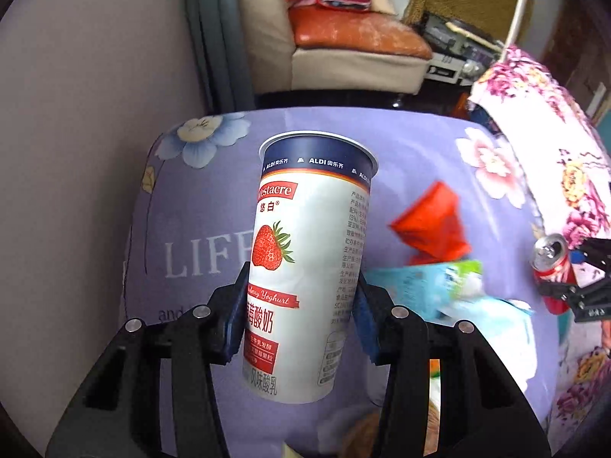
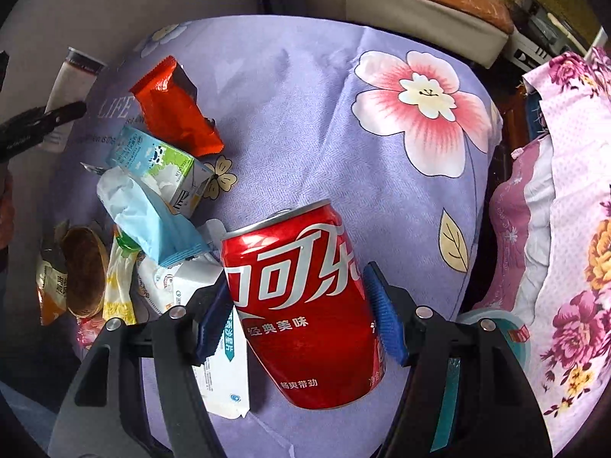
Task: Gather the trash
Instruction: 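Carry the yogurt cup and red can over the teal bin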
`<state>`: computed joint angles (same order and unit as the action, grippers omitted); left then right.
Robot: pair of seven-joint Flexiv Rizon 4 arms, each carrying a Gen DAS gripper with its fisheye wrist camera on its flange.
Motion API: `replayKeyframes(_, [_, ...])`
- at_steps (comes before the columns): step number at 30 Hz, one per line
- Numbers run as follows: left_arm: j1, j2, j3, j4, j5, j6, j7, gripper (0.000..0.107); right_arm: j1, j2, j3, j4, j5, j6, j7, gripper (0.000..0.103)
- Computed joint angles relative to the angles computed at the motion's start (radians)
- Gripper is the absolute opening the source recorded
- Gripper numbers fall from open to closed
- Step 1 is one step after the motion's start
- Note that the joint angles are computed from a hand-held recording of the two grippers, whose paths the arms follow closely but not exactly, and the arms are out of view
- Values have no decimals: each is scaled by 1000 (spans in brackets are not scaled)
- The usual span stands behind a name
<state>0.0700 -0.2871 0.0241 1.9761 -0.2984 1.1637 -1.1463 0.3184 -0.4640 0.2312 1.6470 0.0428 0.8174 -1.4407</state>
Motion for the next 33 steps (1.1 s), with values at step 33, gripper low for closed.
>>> replayKeyframes(33, [-431, -147, -169, -154, 96, -163, -129, 49, -228, 407, -100, 590, 390, 389, 20, 64])
